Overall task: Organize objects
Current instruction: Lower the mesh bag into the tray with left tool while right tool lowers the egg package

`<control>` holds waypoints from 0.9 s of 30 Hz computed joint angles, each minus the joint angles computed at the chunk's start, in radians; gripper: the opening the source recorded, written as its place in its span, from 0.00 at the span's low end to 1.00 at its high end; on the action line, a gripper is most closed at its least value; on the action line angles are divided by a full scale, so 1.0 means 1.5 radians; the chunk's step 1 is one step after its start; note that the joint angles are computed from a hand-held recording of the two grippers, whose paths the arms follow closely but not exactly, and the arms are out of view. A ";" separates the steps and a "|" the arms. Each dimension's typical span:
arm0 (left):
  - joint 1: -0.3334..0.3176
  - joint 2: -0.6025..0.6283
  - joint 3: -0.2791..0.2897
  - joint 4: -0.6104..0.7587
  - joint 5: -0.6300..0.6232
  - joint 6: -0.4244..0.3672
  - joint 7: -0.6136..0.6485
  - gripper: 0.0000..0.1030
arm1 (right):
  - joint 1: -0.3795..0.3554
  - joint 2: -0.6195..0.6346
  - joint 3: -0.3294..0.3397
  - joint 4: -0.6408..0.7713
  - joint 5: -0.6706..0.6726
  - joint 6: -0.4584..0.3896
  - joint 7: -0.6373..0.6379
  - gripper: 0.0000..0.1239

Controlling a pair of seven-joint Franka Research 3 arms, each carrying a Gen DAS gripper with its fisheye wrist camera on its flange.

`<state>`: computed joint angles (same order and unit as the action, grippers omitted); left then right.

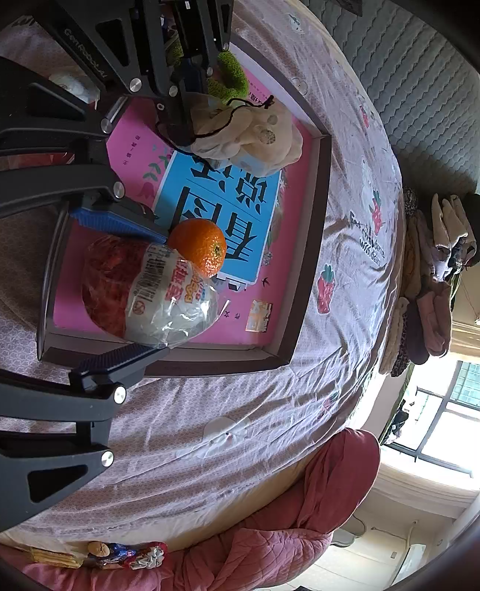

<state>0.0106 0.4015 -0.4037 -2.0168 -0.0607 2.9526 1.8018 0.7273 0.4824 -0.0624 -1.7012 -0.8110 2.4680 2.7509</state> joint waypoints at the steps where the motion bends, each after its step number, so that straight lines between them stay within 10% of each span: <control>1: 0.006 0.000 -0.006 0.000 -0.004 -0.002 0.005 0.15 | -0.001 0.000 0.001 0.000 0.002 0.001 -0.001 0.44; 27: 0.035 -0.012 -0.038 0.008 -0.071 -0.019 0.058 0.58 | 0.002 -0.006 0.000 0.003 0.004 -0.023 0.014 0.44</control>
